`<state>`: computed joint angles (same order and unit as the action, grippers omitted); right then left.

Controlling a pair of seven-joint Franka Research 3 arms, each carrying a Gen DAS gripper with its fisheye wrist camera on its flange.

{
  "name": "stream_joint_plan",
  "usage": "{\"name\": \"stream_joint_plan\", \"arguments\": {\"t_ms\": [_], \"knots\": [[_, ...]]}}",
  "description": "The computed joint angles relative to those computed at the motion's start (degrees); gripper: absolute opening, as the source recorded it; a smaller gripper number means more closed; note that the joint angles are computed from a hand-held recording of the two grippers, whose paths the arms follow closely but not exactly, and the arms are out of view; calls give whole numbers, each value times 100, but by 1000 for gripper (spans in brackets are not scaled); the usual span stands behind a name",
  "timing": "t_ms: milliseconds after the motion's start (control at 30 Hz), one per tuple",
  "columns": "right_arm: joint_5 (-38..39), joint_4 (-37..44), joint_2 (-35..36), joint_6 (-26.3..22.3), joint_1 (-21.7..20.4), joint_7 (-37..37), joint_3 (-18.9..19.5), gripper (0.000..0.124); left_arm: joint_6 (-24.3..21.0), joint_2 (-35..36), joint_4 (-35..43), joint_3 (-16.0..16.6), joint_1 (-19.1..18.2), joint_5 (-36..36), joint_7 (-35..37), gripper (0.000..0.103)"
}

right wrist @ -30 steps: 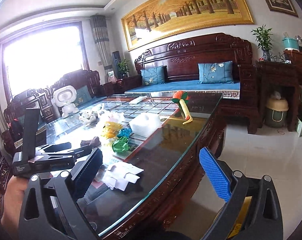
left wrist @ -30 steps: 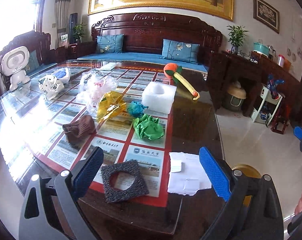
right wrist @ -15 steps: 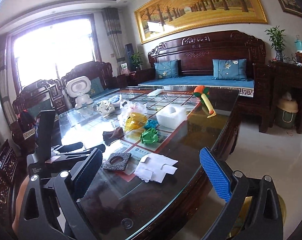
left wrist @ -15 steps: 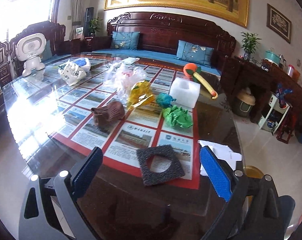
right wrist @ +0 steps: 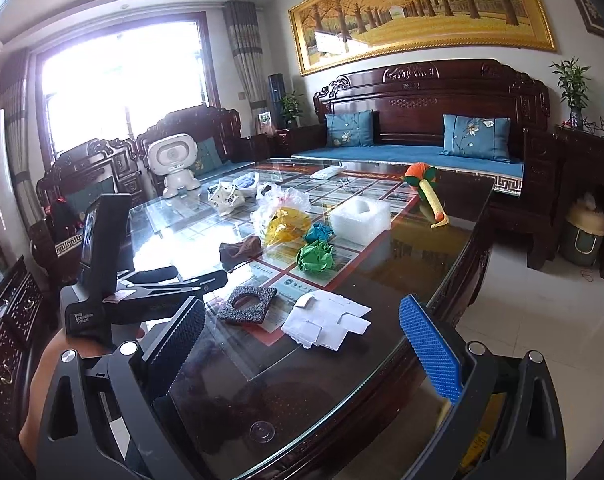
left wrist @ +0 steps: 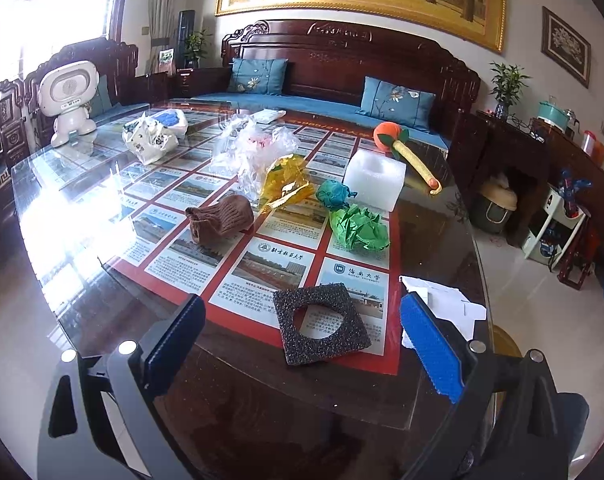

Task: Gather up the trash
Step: 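Return both tools to the table toward the black foam square and white packaging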

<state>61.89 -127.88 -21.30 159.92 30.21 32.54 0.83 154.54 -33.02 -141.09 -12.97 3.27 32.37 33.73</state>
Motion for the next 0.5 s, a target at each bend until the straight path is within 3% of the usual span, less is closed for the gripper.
{"name": "stream_joint_plan", "arguments": {"t_ms": [267, 500], "knots": [[-784, 119, 408, 81, -217, 853, 302, 94, -7, 75, 58, 35, -16, -21, 49, 98], [-2421, 564, 1360, 411, -515, 3185, 793, 94, -59, 156, 76, 95, 56, -5, 83, 98]]}}
